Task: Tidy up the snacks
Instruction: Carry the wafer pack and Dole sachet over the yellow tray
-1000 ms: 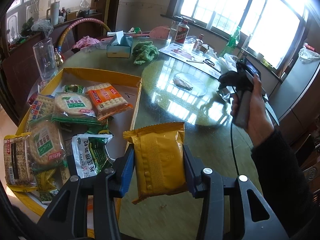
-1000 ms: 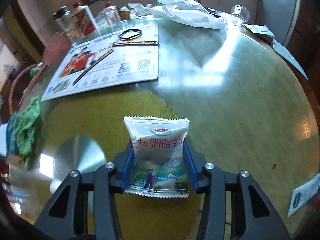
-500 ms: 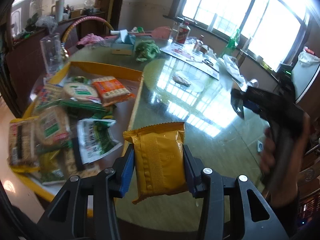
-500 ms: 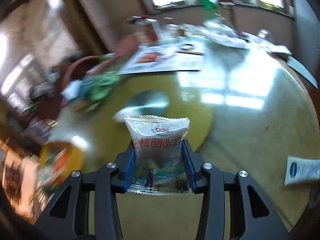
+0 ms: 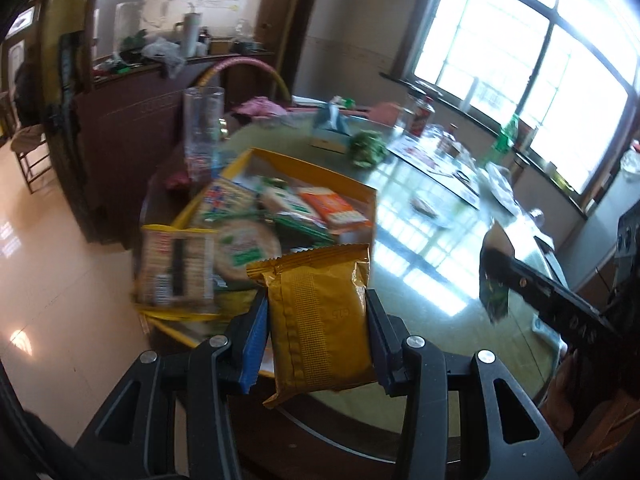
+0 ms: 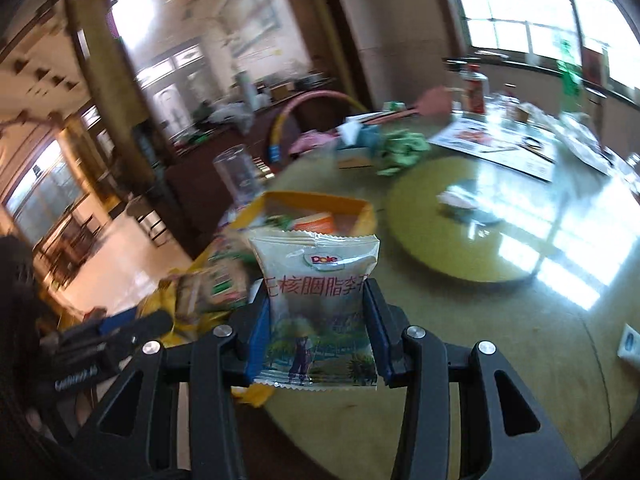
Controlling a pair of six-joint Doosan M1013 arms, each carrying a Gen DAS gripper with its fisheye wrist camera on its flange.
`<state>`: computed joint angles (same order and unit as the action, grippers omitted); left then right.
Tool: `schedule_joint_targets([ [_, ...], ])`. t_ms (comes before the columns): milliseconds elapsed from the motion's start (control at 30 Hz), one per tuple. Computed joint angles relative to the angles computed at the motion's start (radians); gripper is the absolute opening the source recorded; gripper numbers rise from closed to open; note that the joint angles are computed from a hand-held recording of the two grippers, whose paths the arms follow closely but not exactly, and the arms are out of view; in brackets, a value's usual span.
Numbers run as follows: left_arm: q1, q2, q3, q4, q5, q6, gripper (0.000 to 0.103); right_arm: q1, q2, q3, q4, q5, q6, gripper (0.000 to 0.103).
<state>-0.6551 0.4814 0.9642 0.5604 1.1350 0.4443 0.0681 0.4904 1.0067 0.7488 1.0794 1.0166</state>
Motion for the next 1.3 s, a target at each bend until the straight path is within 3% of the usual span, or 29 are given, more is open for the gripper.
schedule_joint_targets([
  [500,0.034,-0.037,0.084,0.008,-0.021,-0.034,0.045,0.086,0.026,-0.023,-0.086,0.023,-0.016,0.045],
  [600,0.045,-0.043,0.105,-0.014,-0.056,-0.026,0.045,0.097,0.042,-0.039,-0.106,0.033,0.0,0.045],
  [1300,0.098,0.017,0.062,-0.131,-0.041,0.112,0.045,0.142,0.161,-0.176,-0.205,0.102,0.075,0.046],
])
